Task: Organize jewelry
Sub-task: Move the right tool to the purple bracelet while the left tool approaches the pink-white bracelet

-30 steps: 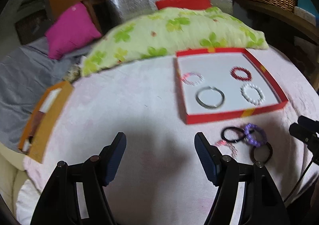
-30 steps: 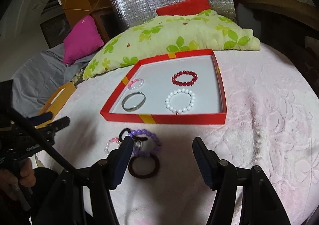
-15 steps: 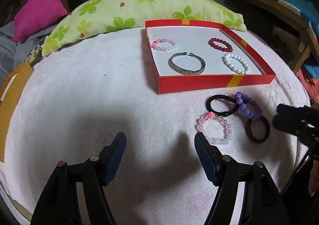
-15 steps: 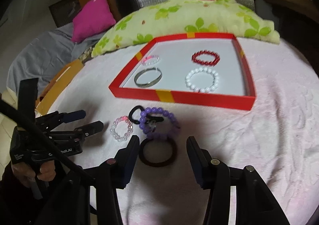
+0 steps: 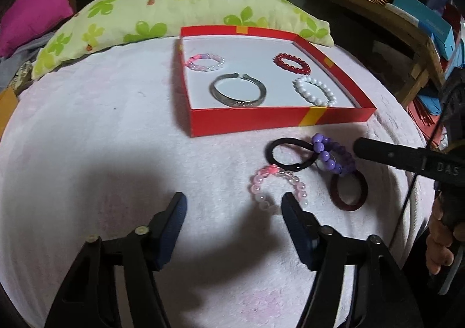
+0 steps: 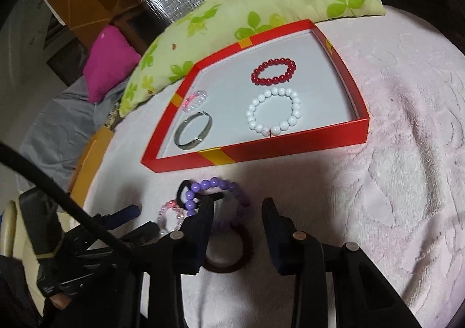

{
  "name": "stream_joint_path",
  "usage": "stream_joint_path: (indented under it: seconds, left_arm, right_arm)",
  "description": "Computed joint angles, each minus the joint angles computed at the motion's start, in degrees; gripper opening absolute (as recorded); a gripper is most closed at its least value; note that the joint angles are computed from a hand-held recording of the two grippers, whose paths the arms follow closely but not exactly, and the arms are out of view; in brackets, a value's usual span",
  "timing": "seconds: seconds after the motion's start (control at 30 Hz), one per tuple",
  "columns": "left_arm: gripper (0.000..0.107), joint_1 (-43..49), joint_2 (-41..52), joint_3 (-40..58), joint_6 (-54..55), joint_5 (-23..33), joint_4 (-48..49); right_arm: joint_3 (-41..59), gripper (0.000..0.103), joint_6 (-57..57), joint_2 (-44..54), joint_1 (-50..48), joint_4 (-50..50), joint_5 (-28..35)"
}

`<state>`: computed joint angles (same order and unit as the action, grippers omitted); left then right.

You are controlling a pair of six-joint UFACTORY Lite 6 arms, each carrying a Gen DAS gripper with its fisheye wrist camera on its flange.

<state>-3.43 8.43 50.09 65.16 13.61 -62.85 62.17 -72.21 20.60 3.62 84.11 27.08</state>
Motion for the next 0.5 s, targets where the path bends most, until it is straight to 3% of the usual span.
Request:
stream_joint_path:
  seconds: [0.07, 0.23, 0.3, 0.37, 0.5]
  left_arm:
    - [0.052, 0.39, 0.88, 0.66, 1.66, 1.14, -1.79]
    - [0.050, 1.17, 2.54, 2.27, 4.85, 3.20, -5.34]
    - [0.049, 0.34, 3.09, 2.50, 6.07, 2.26, -6.04]
    - [0.045, -0.77, 3.09, 2.18, 8.49, 0.47, -7.75]
    - [0.032, -2.42, 3.02, 1.46, 15.30, -1.69, -13.30]
  right_arm:
    - [1.74, 0.027, 2.93, 1.30, 1.58, -2.86, -2.10]
    - [3.76, 0.018, 12.93, 2.53, 7.02, -14.88, -11.98]
    - [3.81, 0.011, 16.02, 2.27, 8.65, -18.85, -14.63]
    - [3.07, 0.011, 17.05, 1.63, 9.71, -20.55, -16.79]
    - [0.54, 0.011, 6.02, -0.77, 9.48, -9.87, -18.05]
